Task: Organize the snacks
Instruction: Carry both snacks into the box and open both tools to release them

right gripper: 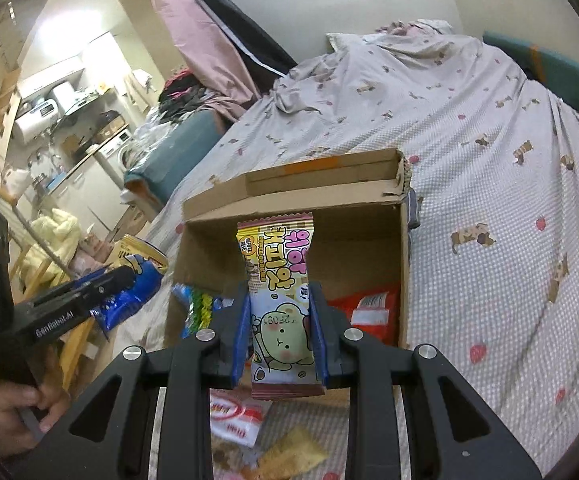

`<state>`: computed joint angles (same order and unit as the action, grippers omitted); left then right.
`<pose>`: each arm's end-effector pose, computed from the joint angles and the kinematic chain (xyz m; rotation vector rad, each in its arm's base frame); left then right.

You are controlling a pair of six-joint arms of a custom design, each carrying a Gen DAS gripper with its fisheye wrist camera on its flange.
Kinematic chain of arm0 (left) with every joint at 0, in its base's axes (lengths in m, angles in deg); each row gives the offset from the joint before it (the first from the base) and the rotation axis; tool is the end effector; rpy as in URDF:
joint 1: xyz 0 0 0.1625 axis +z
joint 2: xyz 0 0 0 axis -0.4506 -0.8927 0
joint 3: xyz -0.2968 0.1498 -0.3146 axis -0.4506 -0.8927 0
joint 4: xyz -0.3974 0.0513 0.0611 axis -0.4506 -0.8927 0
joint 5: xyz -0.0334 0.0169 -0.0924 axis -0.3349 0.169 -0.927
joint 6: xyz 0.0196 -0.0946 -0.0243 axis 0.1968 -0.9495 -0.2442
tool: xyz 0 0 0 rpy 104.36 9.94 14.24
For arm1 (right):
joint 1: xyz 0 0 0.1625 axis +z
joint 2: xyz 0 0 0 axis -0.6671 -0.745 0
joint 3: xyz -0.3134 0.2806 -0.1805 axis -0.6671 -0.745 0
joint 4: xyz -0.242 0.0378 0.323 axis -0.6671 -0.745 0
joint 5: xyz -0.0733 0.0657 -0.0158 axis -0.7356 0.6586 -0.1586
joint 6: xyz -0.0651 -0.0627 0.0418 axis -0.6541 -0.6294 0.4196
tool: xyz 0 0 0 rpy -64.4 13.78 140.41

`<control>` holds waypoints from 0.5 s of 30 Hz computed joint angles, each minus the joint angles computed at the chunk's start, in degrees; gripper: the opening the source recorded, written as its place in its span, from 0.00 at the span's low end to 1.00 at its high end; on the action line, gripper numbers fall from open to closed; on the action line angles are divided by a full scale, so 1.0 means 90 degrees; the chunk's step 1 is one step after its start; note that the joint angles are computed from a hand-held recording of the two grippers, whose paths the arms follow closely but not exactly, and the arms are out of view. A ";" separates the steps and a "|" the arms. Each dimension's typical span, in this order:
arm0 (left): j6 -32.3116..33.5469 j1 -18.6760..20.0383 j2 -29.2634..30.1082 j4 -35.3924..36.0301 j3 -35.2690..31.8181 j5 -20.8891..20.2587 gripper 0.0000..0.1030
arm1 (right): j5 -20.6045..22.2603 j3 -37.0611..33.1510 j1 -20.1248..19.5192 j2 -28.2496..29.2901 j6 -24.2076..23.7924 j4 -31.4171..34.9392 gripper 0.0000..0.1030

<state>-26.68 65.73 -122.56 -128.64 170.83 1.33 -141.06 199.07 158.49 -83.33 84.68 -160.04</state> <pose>-0.2521 -0.4743 0.3305 0.5255 2.3415 -0.8709 0.3327 -0.4629 0.2182 0.4320 -2.6552 0.9694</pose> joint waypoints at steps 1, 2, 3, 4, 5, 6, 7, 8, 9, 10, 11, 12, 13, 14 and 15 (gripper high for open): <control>0.0121 0.0081 0.0130 -0.0177 -0.0037 -0.0037 0.18 | 0.0020 -0.0065 -0.0060 0.0042 0.0000 0.0017 0.27; 0.0156 0.0146 0.0197 -0.0286 -0.0060 -0.0097 0.18 | 0.0049 -0.0142 -0.0142 0.0103 0.0022 0.0064 0.27; 0.0190 0.0219 0.0238 -0.0495 -0.0048 -0.0157 0.18 | 0.0093 -0.0197 -0.0207 0.0148 0.0053 0.0115 0.27; 0.0216 0.0276 0.0251 -0.0695 -0.0025 -0.0214 0.18 | 0.0171 -0.0235 -0.0278 0.0193 0.0079 0.0125 0.27; 0.0207 0.0340 0.0271 -0.0821 -0.0031 -0.0287 0.18 | 0.0286 -0.0263 -0.0367 0.0266 0.0109 0.0081 0.27; 0.0210 0.0381 0.0286 -0.0838 -0.0056 -0.0357 0.18 | 0.0342 -0.0283 -0.0427 0.0322 0.0120 0.0073 0.27; 0.0288 0.0419 0.0314 -0.0896 -0.0076 -0.0445 0.18 | 0.0390 -0.0302 -0.0478 0.0374 0.0126 0.0079 0.27; 0.0452 0.0439 0.0342 -0.1012 -0.0065 -0.0501 0.18 | 0.0406 -0.0331 -0.0526 0.0443 0.0157 0.0153 0.27; 0.0610 0.0443 0.0374 -0.1110 -0.0041 -0.0495 0.18 | 0.0386 -0.0366 -0.0545 0.0487 0.0185 0.0252 0.27; 0.0728 0.0441 0.0410 -0.1164 -0.0021 -0.0463 0.18 | 0.0359 -0.0382 -0.0556 0.0530 0.0196 0.0315 0.27; 0.0797 0.0449 0.0432 -0.1184 -0.0002 -0.0465 0.18 | 0.0368 -0.0377 -0.0570 0.0570 0.0196 0.0323 0.27; 0.0811 0.0466 0.0448 -0.1164 -0.0001 -0.0500 0.18 | 0.0380 -0.0374 -0.0575 0.0593 0.0203 0.0329 0.27; 0.0797 0.0478 0.0455 -0.1134 -0.0005 -0.0525 0.18 | 0.0384 -0.0375 -0.0582 0.0615 0.0213 0.0356 0.27; 0.0759 0.0499 0.0474 -0.1093 -0.0021 -0.0557 0.18 | 0.0369 -0.0382 -0.0585 0.0638 0.0230 0.0410 0.27; 0.0723 0.0508 0.0483 -0.1096 -0.0017 -0.0563 0.18 | 0.0347 -0.0383 -0.0587 0.0659 0.0248 0.0435 0.27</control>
